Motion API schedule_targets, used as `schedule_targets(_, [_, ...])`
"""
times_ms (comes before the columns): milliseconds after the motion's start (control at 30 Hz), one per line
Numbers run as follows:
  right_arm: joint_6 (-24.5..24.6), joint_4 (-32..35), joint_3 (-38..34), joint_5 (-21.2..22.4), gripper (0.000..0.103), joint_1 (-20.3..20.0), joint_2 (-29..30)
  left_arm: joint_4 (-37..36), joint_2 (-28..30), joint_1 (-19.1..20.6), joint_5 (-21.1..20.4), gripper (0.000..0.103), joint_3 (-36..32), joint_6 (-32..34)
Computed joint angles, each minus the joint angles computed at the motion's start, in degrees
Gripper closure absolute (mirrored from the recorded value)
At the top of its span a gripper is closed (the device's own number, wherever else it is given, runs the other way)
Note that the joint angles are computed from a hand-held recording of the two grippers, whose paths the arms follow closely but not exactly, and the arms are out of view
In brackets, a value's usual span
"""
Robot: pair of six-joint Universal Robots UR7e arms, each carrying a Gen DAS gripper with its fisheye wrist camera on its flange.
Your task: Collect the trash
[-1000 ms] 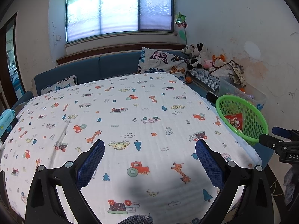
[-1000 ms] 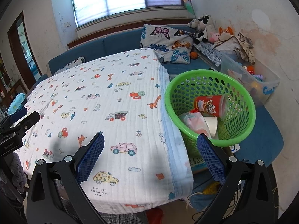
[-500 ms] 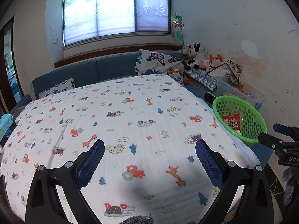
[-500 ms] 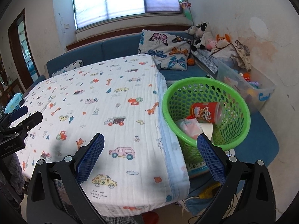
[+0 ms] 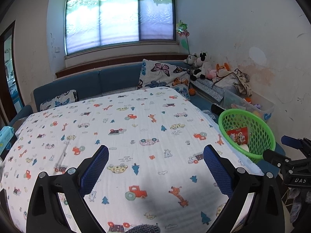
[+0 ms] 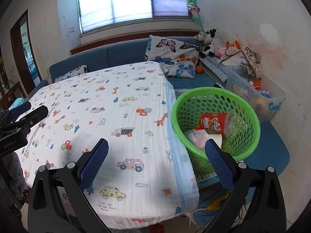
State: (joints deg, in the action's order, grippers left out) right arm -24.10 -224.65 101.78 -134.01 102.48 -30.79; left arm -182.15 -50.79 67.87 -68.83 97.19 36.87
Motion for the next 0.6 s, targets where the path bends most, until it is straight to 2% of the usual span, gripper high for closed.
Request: schedule_targets(600, [-0.84, -0.89, -0.35, -0.42, 0.004, 0.3, 0.28, -0.8, 0.03, -0.58, 0.22, 0.008, 0.11, 0.11])
